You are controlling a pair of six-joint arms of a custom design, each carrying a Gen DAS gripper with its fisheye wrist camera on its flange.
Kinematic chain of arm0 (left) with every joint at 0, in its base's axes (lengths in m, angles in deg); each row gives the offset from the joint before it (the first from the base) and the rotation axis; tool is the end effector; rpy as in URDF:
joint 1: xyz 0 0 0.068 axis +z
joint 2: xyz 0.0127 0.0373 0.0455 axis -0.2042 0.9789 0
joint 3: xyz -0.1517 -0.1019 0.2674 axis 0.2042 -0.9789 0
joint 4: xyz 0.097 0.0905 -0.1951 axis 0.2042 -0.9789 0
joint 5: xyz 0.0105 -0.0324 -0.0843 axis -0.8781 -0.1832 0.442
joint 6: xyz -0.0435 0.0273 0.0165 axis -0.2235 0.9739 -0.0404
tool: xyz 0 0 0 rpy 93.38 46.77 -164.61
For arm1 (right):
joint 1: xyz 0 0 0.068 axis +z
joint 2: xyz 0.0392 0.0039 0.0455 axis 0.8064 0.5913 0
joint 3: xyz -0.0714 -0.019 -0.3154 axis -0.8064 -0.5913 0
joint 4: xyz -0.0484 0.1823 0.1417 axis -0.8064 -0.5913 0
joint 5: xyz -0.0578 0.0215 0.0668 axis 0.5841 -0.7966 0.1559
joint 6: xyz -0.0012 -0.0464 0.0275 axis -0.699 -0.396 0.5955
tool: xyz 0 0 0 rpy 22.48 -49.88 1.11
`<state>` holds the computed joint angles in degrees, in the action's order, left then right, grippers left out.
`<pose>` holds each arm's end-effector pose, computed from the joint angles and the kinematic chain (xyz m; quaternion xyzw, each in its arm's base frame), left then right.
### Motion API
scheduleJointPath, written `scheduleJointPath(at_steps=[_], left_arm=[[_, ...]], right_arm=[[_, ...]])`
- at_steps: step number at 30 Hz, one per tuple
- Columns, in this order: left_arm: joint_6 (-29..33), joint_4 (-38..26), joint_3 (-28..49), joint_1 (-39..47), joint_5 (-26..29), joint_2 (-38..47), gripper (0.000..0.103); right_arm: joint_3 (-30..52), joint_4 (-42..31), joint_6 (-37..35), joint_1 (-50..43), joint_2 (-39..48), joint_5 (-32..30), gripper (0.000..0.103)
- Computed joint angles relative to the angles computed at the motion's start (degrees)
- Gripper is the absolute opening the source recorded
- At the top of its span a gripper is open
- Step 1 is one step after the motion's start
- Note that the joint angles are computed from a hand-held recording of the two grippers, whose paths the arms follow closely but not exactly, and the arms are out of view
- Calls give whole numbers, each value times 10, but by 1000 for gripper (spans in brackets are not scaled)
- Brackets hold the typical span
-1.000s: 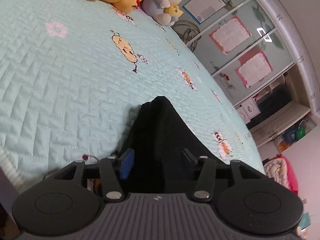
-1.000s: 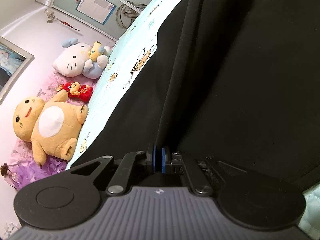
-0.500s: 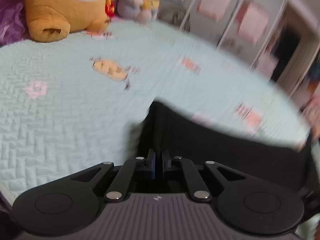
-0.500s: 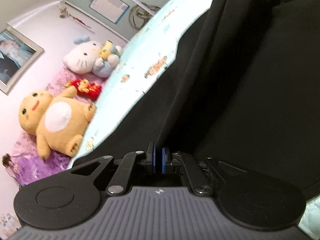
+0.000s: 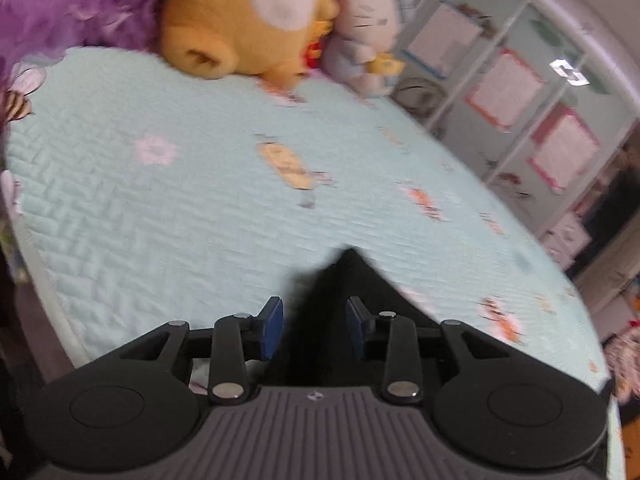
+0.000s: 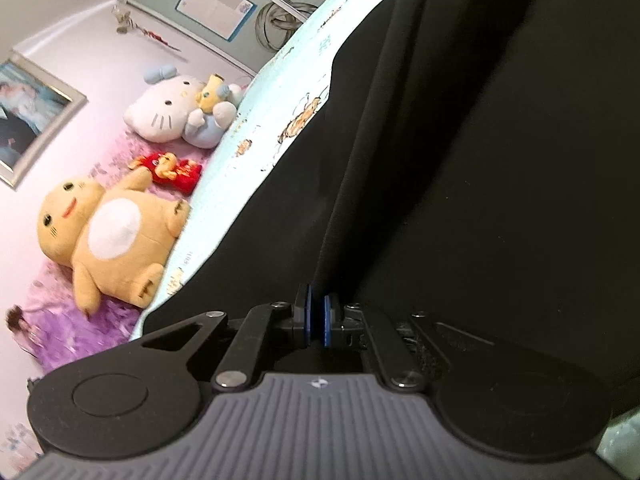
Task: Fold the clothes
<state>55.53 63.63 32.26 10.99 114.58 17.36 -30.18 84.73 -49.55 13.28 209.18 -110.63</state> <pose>0.1738 0.0554 0.1953 -0.2036 0.8548 -0.1910 0.4376 0.1848 -0.1182 0.0756 0.2379 0.8148 0.3814 0.3660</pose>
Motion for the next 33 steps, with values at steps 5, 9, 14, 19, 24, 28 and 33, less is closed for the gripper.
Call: scheduleJointPath(at_steps=[5, 9, 14, 19, 24, 28, 33], left_arm=[[-84, -67, -1, -246, -40, -69, 43], [-144, -6, 32, -463, -114, 19, 44], [-122, 10, 187, -599, -139, 182, 57], [-88, -46, 435, -652, -122, 347, 70], [-89, -162, 728, -682, -152, 524, 74], [-56, -345, 1002, -703, -195, 667, 74], [-54, -565, 1349, -718, -239, 834, 74]], right_arm=[[12, -12, 8, -19, 5, -45, 16], [26, -118, -74, -63, -62, -59, 17], [91, -293, -202, -207, -111, -102, 28], [191, -370, -212, -304, -67, -126, 31], [271, -477, -311, -334, 5, -121, 28], [274, -509, -463, -353, 52, -147, 25], [327, -634, -543, -358, 78, -179, 30]])
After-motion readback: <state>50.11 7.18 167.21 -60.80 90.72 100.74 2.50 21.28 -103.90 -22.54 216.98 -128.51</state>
